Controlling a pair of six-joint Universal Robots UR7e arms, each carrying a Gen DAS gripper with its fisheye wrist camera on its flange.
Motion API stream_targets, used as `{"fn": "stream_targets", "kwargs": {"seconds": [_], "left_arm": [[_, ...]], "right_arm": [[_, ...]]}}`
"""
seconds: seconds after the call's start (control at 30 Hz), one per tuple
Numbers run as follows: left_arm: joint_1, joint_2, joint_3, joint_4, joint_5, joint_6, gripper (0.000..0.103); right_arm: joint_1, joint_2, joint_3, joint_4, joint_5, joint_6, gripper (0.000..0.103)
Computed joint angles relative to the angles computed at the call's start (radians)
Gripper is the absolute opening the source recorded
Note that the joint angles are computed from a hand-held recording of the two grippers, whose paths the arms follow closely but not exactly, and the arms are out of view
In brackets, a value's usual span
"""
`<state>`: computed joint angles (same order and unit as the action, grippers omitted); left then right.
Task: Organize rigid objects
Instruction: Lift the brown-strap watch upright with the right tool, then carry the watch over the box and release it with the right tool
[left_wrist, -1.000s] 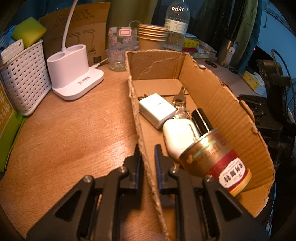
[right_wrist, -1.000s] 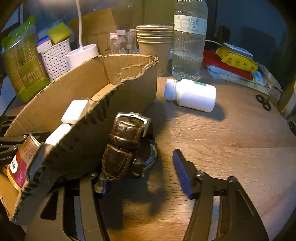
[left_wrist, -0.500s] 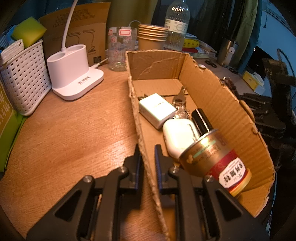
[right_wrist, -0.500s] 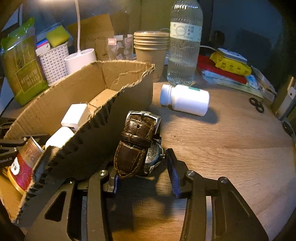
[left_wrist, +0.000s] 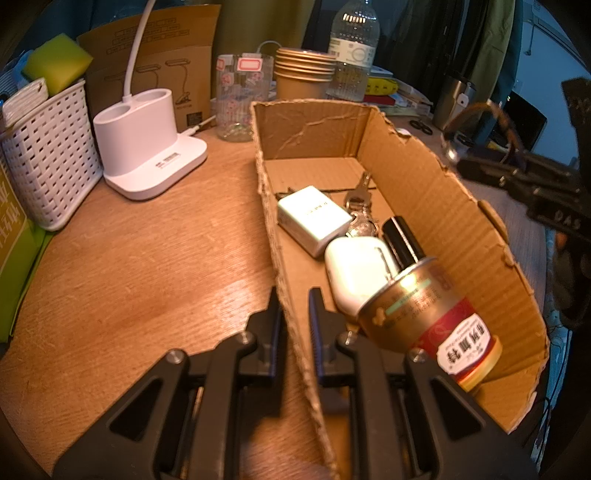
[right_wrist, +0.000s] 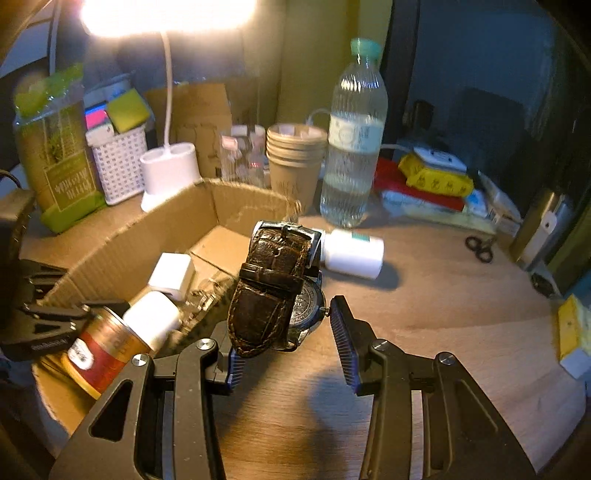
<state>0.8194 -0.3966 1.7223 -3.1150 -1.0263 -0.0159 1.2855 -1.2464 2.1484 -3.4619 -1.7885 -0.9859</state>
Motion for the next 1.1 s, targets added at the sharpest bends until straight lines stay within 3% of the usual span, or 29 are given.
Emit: {"fn": "stream_targets", "kwargs": {"seconds": [0.43, 0.77, 1.1], "left_arm": [[0.000, 0.001, -0.001, 0.000, 0.000, 0.000, 0.014], [0.000, 0.000, 0.000, 0.000, 0.000, 0.000, 0.014], [0.000, 0.000, 0.000, 0.000, 0.000, 0.000, 0.014]], "right_arm": [[0.074, 0.032, -0.013, 0.007, 0.002, -0.019, 0.044], [0.087, 0.092, -0.054, 0.046, 0.012, -0.006, 0.044], [0.084, 0.150, -0.123, 0.126, -0.036, 0.009, 0.045]]}}
